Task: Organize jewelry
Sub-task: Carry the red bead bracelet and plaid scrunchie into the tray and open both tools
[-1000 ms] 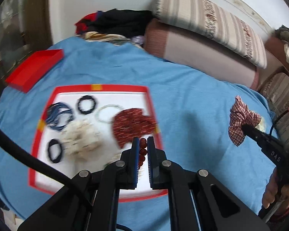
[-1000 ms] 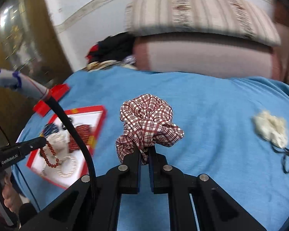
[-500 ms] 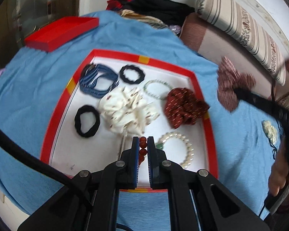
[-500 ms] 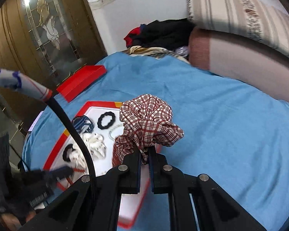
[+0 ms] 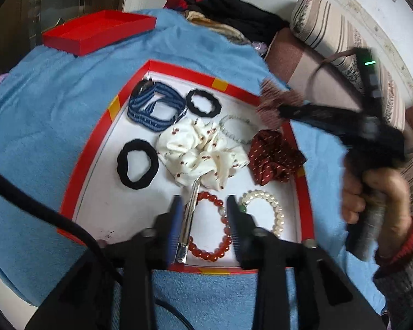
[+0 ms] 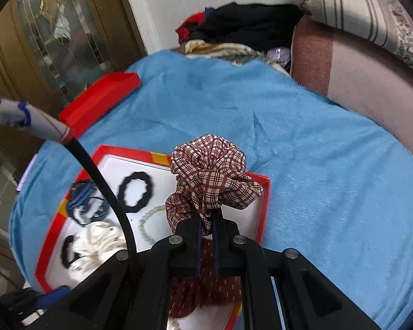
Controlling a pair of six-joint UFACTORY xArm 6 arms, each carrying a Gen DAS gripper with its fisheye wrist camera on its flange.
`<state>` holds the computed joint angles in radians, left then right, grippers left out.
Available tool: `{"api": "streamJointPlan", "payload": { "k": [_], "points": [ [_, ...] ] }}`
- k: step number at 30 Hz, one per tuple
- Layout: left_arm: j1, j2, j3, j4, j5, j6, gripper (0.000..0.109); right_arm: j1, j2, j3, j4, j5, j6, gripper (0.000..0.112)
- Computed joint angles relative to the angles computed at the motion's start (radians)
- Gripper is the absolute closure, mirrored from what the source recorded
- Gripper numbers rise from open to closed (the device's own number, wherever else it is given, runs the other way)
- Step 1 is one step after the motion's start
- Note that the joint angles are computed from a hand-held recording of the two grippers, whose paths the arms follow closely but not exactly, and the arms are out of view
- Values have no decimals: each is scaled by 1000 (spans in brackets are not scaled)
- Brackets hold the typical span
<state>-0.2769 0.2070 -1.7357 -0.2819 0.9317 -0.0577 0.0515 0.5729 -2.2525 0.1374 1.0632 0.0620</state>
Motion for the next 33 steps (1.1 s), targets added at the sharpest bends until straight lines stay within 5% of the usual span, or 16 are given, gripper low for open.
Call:
{"api": "streamJointPlan", "payload": {
  "k": [6, 11, 14, 22, 33],
  "points": [
    [-22, -72, 59, 63, -64, 5, 63, -9, 101, -126, 30, 95, -10, 105],
    [-44, -128, 123, 206, -149, -61, 43, -17, 98, -123, 41, 103, -15, 90],
    [-50, -165, 172, 320, -213, -133, 36, -33, 14, -3, 90, 35, -15, 67],
    [-40, -221, 232, 492, -276, -283, 22, -42, -175, 261, 80, -81, -26, 65],
    [-48, -252, 251, 563, -261, -341, 22, 95, -235, 395, -343, -68, 61, 68]
  ]
}}
